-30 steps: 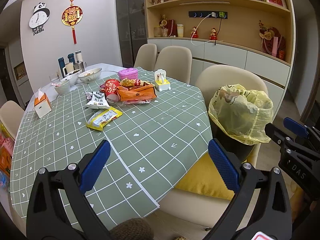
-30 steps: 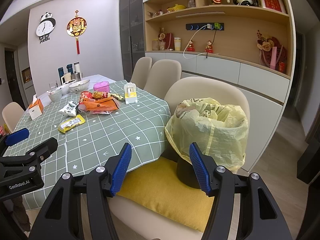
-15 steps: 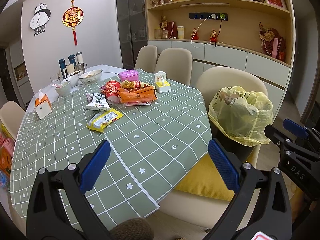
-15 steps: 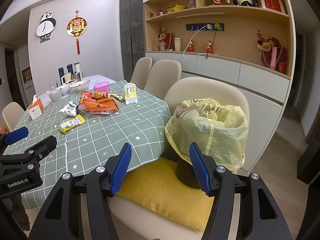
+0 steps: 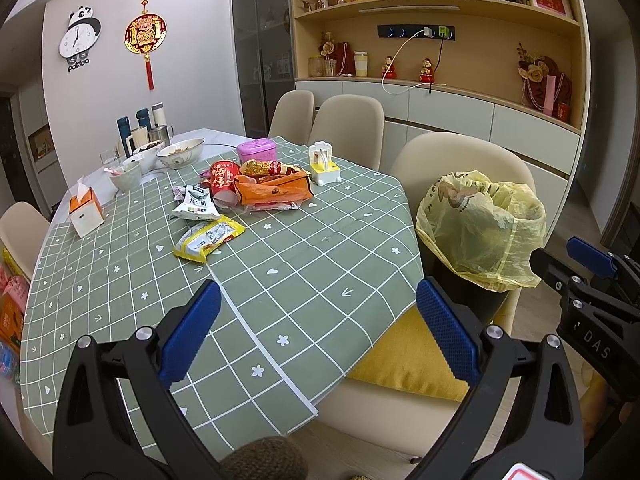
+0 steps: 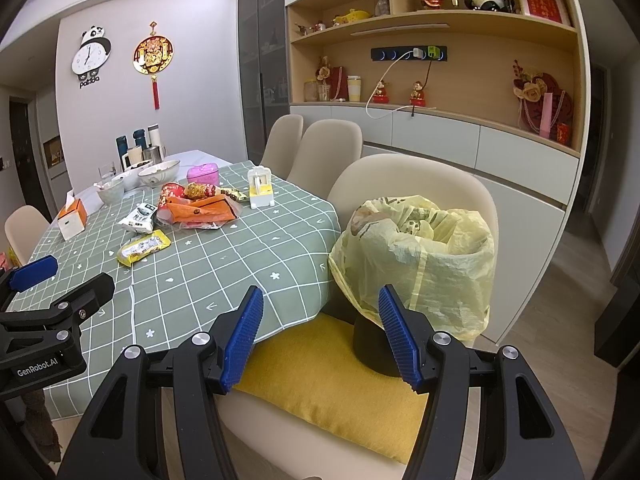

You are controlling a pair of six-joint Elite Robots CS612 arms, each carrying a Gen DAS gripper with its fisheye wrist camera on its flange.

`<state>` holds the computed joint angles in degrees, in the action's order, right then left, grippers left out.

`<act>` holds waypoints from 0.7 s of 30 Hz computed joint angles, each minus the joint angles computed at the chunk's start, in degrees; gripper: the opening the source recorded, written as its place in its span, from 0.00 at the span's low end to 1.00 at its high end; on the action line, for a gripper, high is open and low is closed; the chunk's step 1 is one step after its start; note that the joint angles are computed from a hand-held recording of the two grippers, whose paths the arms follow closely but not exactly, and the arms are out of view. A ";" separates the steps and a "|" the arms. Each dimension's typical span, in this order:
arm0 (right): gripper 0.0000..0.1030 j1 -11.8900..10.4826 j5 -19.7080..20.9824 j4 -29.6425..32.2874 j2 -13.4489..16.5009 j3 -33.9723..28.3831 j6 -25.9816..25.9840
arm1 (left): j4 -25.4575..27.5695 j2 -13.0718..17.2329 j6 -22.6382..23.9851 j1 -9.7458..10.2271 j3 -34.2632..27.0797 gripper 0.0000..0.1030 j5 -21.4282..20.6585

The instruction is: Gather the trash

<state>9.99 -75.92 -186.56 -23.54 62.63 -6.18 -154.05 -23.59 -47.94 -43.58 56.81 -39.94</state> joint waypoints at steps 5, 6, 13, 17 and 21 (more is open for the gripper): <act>0.55 0.00 -0.07 -0.08 0.04 -0.04 -0.08 | 0.13 0.03 -0.06 -0.03 -0.08 0.91 0.08; 0.55 -0.01 -0.03 -0.02 0.00 -0.01 -0.07 | 0.14 0.04 -0.07 -0.05 -0.08 0.91 0.05; 0.55 0.01 -0.04 -0.14 0.01 0.03 0.02 | 0.14 0.00 -0.17 -0.09 -0.01 0.91 0.18; 0.55 0.02 -0.07 -0.12 -0.09 0.16 -0.04 | -0.02 -0.15 -0.34 -0.15 0.31 0.91 0.30; 0.55 0.08 -0.20 -0.21 -0.13 0.20 -0.06 | -0.21 -0.22 -0.38 -0.19 0.52 0.91 0.32</act>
<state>10.06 -76.12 -186.77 -23.67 62.83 -6.24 -154.26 -23.81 -48.33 -43.77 57.33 -39.62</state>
